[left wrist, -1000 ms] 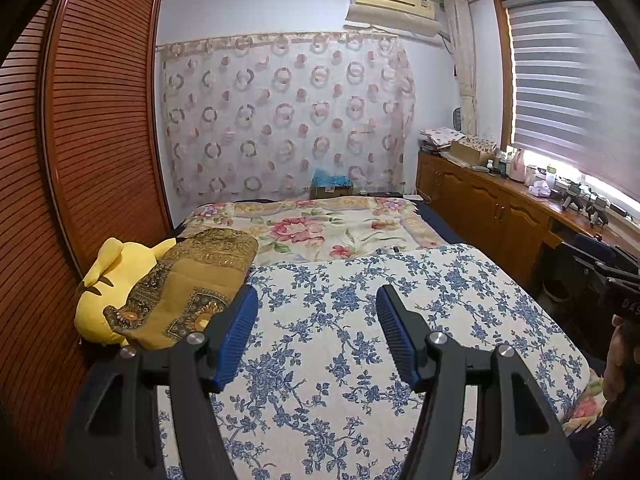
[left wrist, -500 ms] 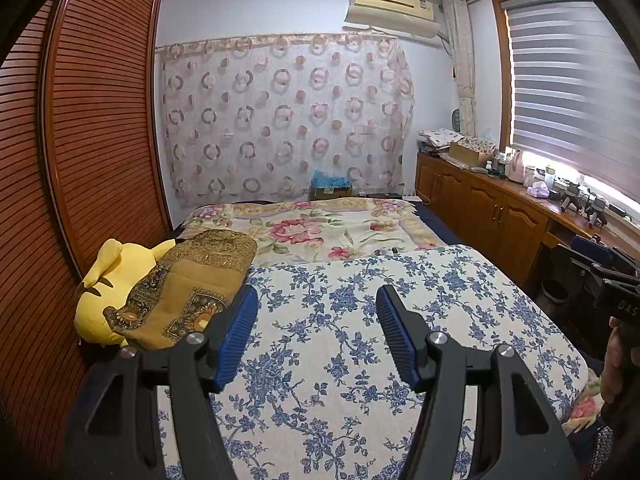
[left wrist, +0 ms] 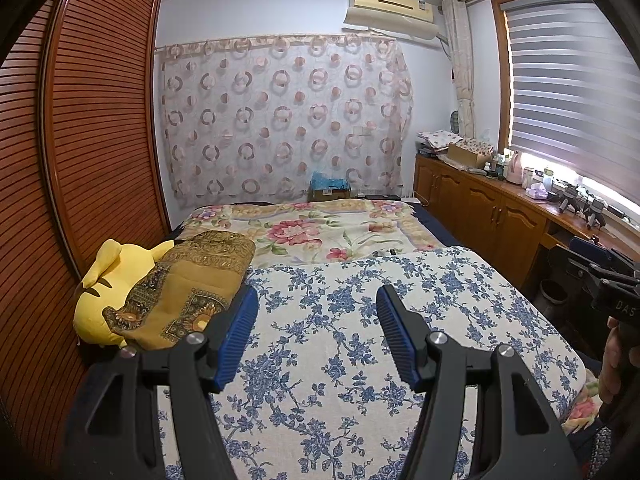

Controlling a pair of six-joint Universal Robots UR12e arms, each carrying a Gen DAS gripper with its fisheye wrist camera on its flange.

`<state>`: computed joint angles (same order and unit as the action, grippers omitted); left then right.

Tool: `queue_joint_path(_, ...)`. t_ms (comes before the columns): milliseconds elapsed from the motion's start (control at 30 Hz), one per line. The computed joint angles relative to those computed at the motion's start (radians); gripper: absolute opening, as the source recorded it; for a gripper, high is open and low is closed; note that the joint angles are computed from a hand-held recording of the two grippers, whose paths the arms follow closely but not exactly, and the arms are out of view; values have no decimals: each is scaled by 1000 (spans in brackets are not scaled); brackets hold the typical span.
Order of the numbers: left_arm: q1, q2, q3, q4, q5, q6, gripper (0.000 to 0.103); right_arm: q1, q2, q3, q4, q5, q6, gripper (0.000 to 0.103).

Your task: Fold small clothes

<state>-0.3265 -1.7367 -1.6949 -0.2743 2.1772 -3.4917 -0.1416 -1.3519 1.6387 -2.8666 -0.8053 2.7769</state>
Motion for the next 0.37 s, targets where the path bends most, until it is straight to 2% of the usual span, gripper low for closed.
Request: queue_joint_path(367,-4,-2,6,-2,4,0,62,-1,0,1,-2,0,2,82)
